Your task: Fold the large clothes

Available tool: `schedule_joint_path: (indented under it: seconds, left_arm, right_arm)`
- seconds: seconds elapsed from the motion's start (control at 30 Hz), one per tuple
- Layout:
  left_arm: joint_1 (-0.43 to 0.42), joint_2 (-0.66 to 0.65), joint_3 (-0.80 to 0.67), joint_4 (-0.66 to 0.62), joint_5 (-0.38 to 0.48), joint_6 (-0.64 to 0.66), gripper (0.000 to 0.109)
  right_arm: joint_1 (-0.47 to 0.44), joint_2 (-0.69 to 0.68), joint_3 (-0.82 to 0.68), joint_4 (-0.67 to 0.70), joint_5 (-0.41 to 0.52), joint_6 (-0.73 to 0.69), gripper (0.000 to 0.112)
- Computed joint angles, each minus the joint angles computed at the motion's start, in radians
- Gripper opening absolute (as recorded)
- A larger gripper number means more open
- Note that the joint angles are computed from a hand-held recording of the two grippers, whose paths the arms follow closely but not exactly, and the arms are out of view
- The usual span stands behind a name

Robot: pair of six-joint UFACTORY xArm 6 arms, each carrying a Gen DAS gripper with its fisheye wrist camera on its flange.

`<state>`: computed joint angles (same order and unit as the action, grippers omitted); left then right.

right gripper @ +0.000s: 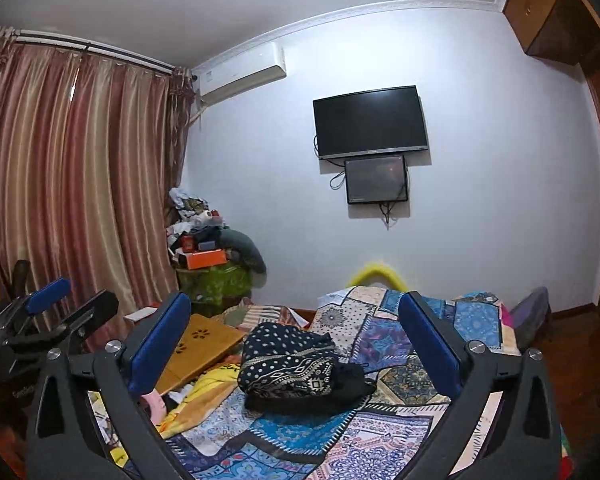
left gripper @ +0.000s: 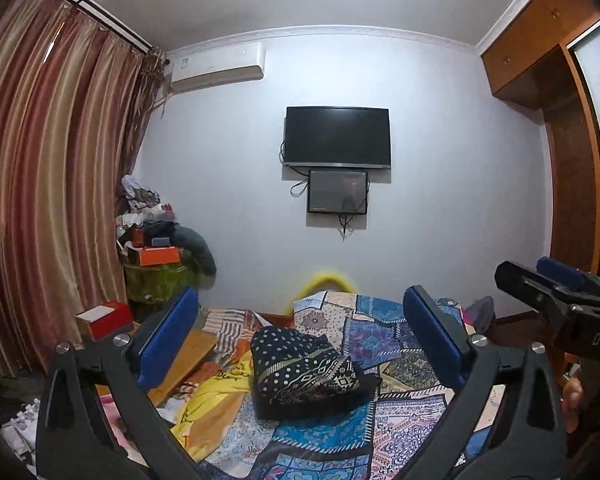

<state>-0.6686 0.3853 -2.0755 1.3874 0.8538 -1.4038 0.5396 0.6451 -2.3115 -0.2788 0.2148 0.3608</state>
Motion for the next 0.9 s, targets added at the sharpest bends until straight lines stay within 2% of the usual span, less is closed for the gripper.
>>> schedule_joint_path:
  seconds: [0.2, 0.47, 0.9]
  left_arm:
    - [0.015, -0.008, 0.022, -0.055, -0.008, -0.011, 0.103]
    - [0.024, 0.003, 0.016, -0.085, -0.002, -0.006, 0.103]
    - [0.026, 0.05, -0.042, -0.132, -0.006, 0.039, 0.103]
  right_arm:
    - [-0.001, -0.015, 0.027, 0.038, 0.014, -0.036, 0.103]
    - [-0.007, -0.066, 0.123, 0.034, -0.005, -0.014, 0.103]
    - [-0.003, -0.071, 0.122, 0.098, 0.044, -0.077, 0.103]
